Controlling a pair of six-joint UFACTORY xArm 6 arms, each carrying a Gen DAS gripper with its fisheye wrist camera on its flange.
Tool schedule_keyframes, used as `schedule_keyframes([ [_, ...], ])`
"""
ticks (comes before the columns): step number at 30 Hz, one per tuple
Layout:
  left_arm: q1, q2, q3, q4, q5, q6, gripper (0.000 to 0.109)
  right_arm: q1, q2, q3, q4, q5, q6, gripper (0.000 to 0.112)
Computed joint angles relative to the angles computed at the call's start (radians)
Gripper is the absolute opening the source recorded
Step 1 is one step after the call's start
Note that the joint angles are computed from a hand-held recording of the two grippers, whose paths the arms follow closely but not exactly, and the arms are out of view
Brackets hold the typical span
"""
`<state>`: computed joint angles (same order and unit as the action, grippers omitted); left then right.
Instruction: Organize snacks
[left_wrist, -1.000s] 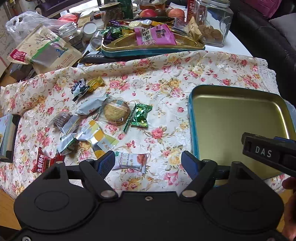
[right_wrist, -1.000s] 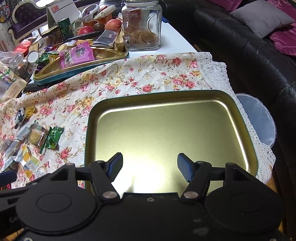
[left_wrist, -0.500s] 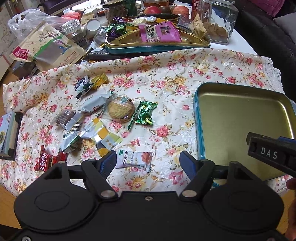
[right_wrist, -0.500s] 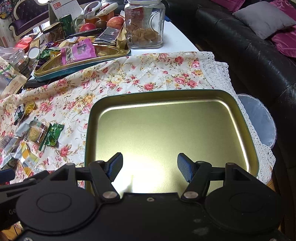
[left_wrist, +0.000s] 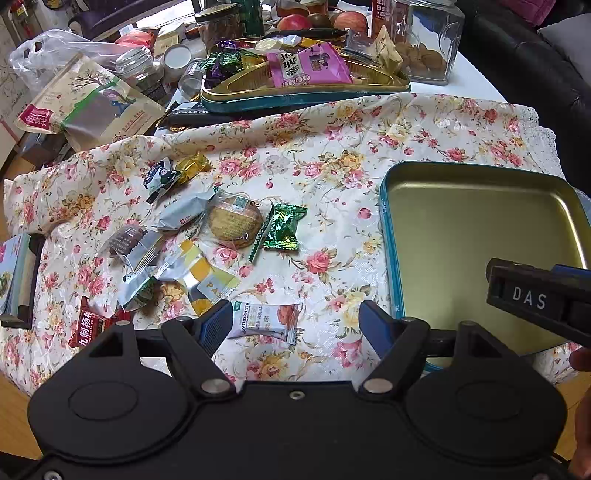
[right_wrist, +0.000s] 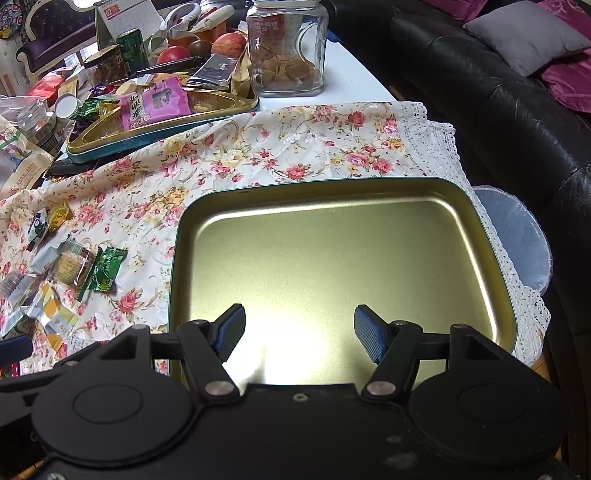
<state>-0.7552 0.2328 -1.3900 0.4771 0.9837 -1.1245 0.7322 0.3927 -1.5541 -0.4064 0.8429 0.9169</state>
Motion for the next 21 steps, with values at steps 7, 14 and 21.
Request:
schedule_keyframes([
  [7,-0.001,0.000,0.001,-0.004,-0.003,0.006,0.076,0.000,-0.001,0.002,-0.003,0.000,0.004,0.068],
  [14,-0.001,-0.003,0.005,0.001,-0.007,0.002,0.076,-0.001,-0.004,0.007,-0.004,-0.007,0.004,0.068],
  [21,0.000,-0.004,0.006,-0.008,-0.010,0.012,0.076,0.000,-0.007,0.011,-0.012,-0.009,0.019,0.068],
])
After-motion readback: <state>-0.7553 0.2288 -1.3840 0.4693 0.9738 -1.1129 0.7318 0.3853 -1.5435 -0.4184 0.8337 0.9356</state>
